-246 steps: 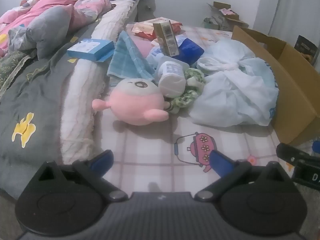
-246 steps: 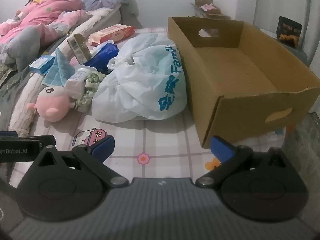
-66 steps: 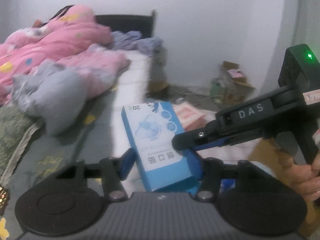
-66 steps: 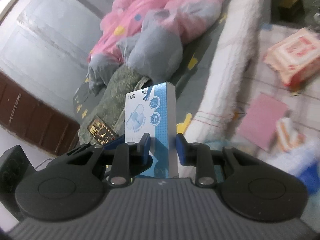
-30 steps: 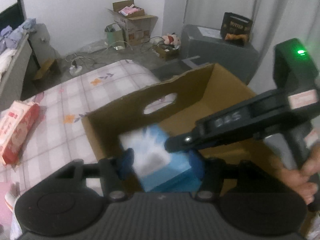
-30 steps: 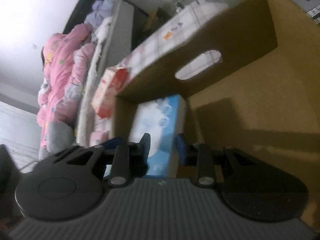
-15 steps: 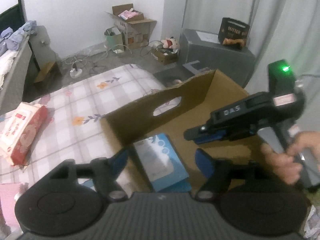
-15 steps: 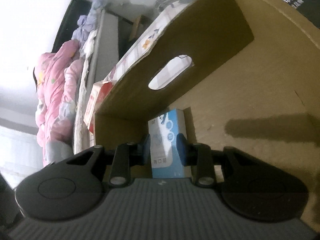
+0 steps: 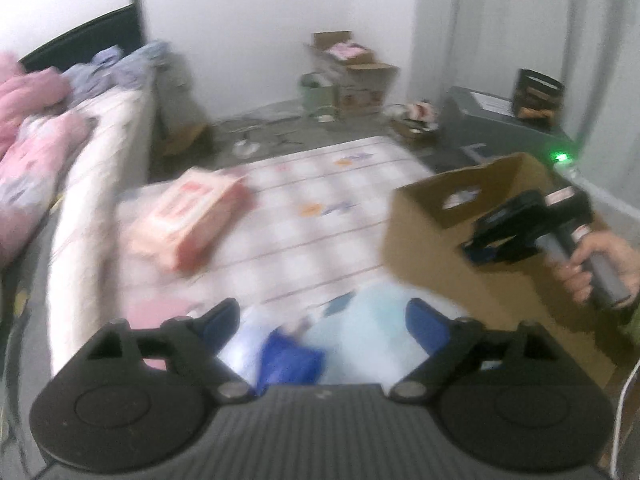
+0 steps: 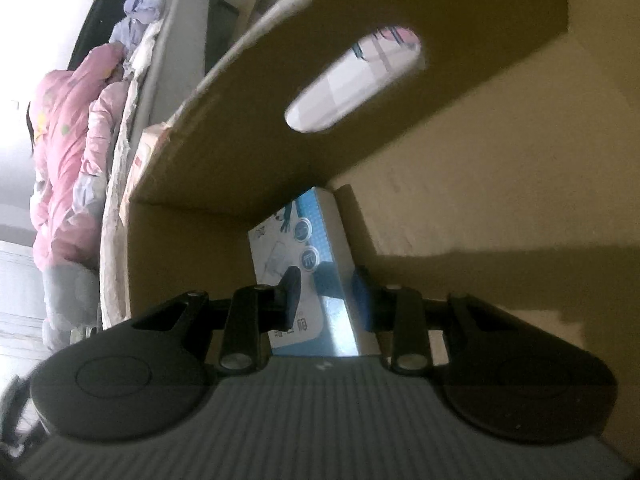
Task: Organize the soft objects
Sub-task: 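Move the left tool back over the pile of items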
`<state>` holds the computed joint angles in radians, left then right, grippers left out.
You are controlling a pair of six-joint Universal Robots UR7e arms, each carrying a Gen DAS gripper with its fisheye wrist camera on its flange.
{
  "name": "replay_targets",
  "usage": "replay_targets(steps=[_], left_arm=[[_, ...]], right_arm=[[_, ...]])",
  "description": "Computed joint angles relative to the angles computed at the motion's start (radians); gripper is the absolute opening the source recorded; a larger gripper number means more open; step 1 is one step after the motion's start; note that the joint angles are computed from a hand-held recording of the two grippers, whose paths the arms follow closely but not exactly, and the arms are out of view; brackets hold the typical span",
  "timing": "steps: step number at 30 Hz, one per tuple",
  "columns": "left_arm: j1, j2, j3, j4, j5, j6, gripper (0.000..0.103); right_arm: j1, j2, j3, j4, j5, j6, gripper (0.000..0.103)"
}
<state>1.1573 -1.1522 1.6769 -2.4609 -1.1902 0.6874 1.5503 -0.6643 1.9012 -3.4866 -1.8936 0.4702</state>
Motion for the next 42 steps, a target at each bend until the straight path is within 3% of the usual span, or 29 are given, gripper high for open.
replay_targets(steps=[3,12,17,23,32,42], left_arm=[[0.035,-0.012,-0.006,0.006,0.004,-0.019,0.091],[0.115,-0.086,-0.007,-0.007,-0.054,-0.059,0.091],[0.141,-0.160,0.033,-0.085,-0.108,-0.023,0.092],[0.199,-0.236,0.071,-0.111,-0.243,0.026,0.092],[0.247,-0.292,0.133,-0.114,-0.253,0.093,0.092],[0.308,-0.300,0.138,-0.077,-0.215,0.137,0.089]], right_arm=[[0.000,0.013,-0.014,-0.012,-0.006,0.012,0.029],[0.057,0.009,-0.007,-0.083,-0.127,-0.001,0.029],[0.155,-0.040,0.077,-0.232,-0.183,-0.041,0.032],[0.299,-0.059,0.153,-0.320,-0.214,-0.044,0.036],[0.434,0.078,0.003,-0.153,-0.145,-0.021,0.041],[0.469,0.283,-0.248,0.010,-0.029,-0.047,0.041]])
